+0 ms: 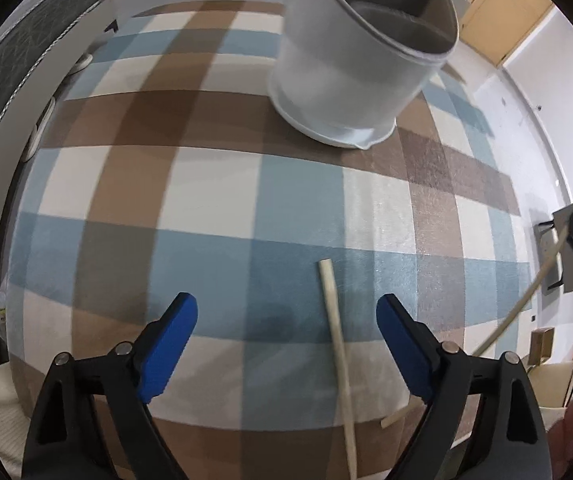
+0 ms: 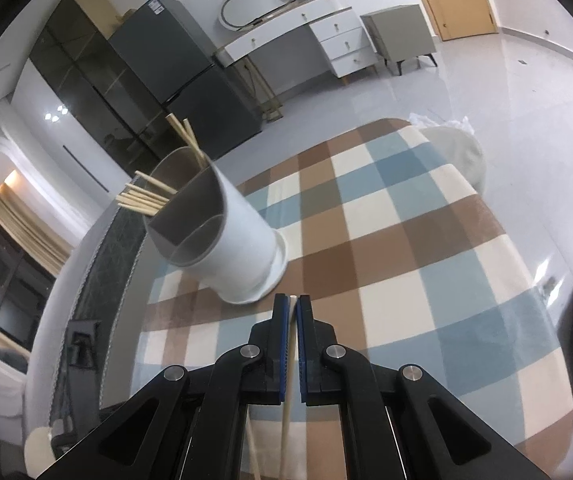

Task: Organize utensils
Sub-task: 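Close the left gripper on the last chopstick while the right gripper holds its chopstick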

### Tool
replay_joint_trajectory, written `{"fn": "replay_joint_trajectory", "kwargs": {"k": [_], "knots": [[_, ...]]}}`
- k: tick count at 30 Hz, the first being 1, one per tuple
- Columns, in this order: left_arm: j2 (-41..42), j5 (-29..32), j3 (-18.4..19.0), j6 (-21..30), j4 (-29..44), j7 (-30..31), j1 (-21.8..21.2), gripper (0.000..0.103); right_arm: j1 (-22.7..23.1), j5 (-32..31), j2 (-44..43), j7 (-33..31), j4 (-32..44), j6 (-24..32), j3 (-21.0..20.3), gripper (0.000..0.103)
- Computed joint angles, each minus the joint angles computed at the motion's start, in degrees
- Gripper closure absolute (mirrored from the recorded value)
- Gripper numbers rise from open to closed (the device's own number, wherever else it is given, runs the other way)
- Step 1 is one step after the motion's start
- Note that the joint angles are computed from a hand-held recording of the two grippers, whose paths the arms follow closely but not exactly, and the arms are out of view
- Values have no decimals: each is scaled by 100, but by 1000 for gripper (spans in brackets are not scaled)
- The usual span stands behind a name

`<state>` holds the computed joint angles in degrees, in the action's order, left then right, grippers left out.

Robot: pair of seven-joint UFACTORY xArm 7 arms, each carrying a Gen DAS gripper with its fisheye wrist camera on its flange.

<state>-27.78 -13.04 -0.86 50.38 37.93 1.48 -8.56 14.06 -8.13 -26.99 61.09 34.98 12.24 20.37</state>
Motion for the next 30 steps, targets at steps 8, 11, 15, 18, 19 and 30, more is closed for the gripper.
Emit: {"fn": "replay_joint_trajectory", "kwargs": {"k": [8, 11, 15, 18, 19, 30], "knots": [[458, 670, -387, -50, 196, -724, 72, 32, 4, 158, -249, 6, -189, -37, -101, 100], [477, 788, -425, -101, 151, -870, 18, 38, 37, 229, -240, 5, -217, -72, -139, 100], [492, 932, -483, -100, 170, -951, -76, 50, -18, 214, -245, 19, -198, -84, -92, 100], [465, 1051, -545, -85, 188, -1108, -121, 81, -25, 210, -249, 18, -191, -100, -82, 100], [454, 1035, -550, -69, 189, -1176, -140, 86, -25, 213, -252, 19, -192, -102, -81, 100], [266, 728, -436, -562, -20, -1026, -413, 101, -122, 123, -391, 126, -219, 81, 15, 100]]}}
